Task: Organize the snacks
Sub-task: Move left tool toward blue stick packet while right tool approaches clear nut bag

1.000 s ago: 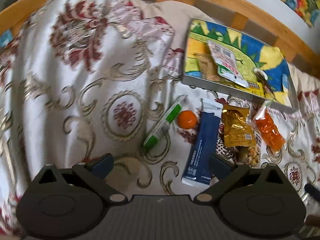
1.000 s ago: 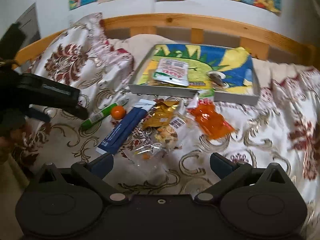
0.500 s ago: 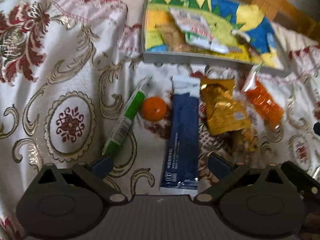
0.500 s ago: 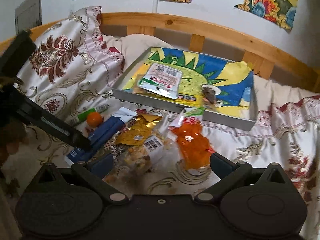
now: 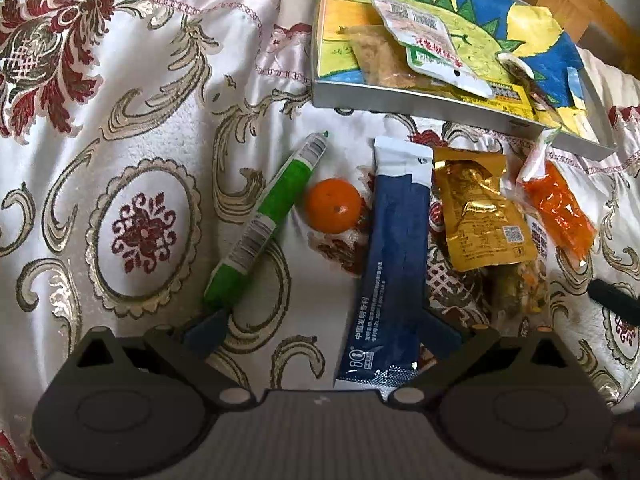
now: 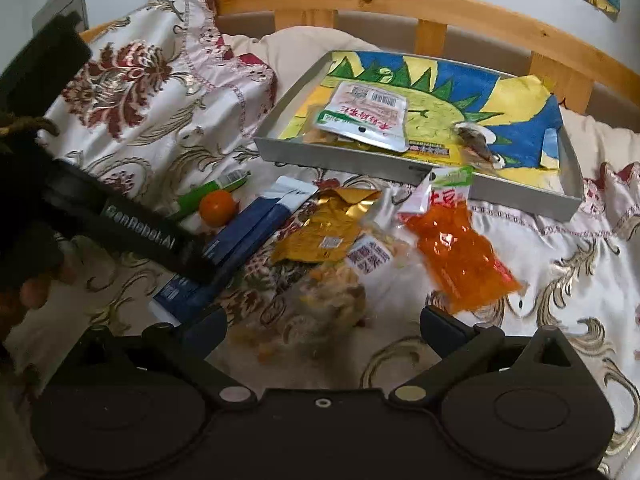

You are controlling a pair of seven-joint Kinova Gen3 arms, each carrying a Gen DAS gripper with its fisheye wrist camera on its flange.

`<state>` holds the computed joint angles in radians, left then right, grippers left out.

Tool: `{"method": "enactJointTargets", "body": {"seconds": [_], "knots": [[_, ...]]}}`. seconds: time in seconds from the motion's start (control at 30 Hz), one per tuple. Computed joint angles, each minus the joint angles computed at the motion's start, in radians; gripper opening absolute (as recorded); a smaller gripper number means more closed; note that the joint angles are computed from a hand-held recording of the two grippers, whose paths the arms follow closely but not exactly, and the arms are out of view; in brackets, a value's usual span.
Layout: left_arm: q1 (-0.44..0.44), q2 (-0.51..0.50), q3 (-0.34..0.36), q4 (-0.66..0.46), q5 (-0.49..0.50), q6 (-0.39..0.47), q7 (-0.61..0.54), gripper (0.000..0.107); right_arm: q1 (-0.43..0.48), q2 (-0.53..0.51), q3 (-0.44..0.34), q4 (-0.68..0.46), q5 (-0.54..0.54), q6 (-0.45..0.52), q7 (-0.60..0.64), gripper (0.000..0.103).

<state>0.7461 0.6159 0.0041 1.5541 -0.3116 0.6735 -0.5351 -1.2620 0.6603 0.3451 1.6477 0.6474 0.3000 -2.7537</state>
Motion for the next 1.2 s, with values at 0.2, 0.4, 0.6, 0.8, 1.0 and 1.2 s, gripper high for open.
{"method": "enactJointTargets", "body": {"seconds": [0.2, 0.4, 0.6, 0.8, 1.0, 1.2], "knots": [[0.023, -0.006, -0.011, 0.014, -0.027, -0.024, 0.004, 0.102, 0.032, 0.027, -0.032, -0.049, 0.002, 0.091, -0.009, 0.102], [0.106, 0.006, -0.063, 0.008, -0.129, -0.014, 0.047, 0.102, 0.054, 0.018, -0.112, -0.084, 0.074, 0.258, 0.02, 0.102], [0.131, 0.024, -0.066, 0.0, -0.199, -0.018, 0.054, 0.102, 0.021, 0.018, -0.132, -0.075, 0.205, 0.347, -0.053, 0.102], [0.175, 0.044, -0.106, 0.012, -0.281, -0.049, 0.093, 0.102, 0.104, 0.002, -0.218, -0.073, 0.21, 0.329, -0.12, 0.102], [0.152, 0.046, -0.095, 0.017, -0.261, -0.08, 0.102, 0.102, 0.129, 0.004, -0.252, -0.079, 0.213, 0.335, -0.131, 0.102], [0.068, 0.04, -0.041, 0.016, -0.139, -0.102, 0.032, 0.102, 0.135, -0.01, -0.245, -0.046, 0.24, 0.277, -0.189, 0.102]]}}
